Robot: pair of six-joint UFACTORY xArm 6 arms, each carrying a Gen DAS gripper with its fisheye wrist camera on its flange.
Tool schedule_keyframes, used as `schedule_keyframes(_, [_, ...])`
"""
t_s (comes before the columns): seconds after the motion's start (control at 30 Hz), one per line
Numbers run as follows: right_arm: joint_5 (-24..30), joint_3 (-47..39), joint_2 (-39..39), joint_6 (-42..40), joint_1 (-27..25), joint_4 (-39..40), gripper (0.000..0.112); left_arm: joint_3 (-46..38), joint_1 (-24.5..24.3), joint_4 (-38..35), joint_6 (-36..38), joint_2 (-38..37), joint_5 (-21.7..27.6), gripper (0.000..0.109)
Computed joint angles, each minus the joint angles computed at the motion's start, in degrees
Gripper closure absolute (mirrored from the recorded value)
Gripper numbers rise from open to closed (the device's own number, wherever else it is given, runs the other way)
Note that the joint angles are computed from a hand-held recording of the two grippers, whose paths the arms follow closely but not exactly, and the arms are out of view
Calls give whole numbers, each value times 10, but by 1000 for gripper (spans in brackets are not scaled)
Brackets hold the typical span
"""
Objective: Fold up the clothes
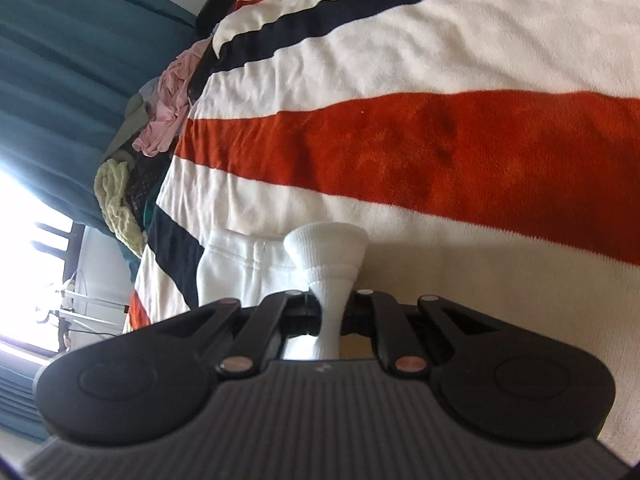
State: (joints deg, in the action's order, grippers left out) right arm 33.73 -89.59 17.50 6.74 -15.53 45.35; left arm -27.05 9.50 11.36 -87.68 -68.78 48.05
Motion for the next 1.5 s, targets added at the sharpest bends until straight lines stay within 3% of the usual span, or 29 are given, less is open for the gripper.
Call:
schedule_keyframes(0.07, [-13,6,-4,-5,3,7,105,-3,2,21,-7,-2,4,95])
schedule_keyframes(0.23, [-57,33,-25,-7,13,39,106,-17,-43,173,-116,-13,9,98])
schedule_keyframes(0.33, [-95,65,-53,-11,18,66,106,-59,-134,315,-217,5,102,99])
schedule_keyframes(0.43, [-129,107,-86,60,20,21,106,-76,-207,376,-282,-9,184,99])
schedule_keyframes(0.53, [-110,134,-105,210,10,-103,106,-108,-239,356,-276,14,263,99])
schedule_keyframes(0.63, [-21,106,-83,301,-7,-172,106,-137,-195,271,-206,42,291,98])
schedule_keyframes(0.73, [-9,98,-76,296,-11,-166,104,-165,-192,242,-169,66,340,91])
schedule_keyframes(0.83, [-6,95,-79,304,-8,-181,100,-187,-257,271,-171,76,420,76])
schedule_keyframes(0.9, [-7,96,-81,312,-8,-199,81,-194,-292,297,-182,74,444,58])
schedule_keyframes(0.93, [-14,100,-84,317,-9,-210,71,-199,-315,309,-188,79,458,58])
schedule_keyframes(1.0, [-51,114,-95,330,-5,-243,30,-222,-358,331,-184,104,497,55])
schedule_keyframes(1.1, [-105,123,-106,287,9,-280,26,-284,-443,384,-170,180,597,39])
schedule_keyframes(1.23, [-161,135,-125,241,39,-341,27,-315,-518,493,-120,258,655,28])
schedule_keyframes(1.37, [-214,160,-153,193,73,-363,27,-321,-586,573,-85,302,648,22])
schedule_keyframes(1.43, [-248,177,-169,160,90,-364,27,-319,-592,585,-59,318,608,19])
schedule_keyframes(1.5, [-274,193,-187,69,111,-295,27,-320,-587,586,-29,334,554,19])
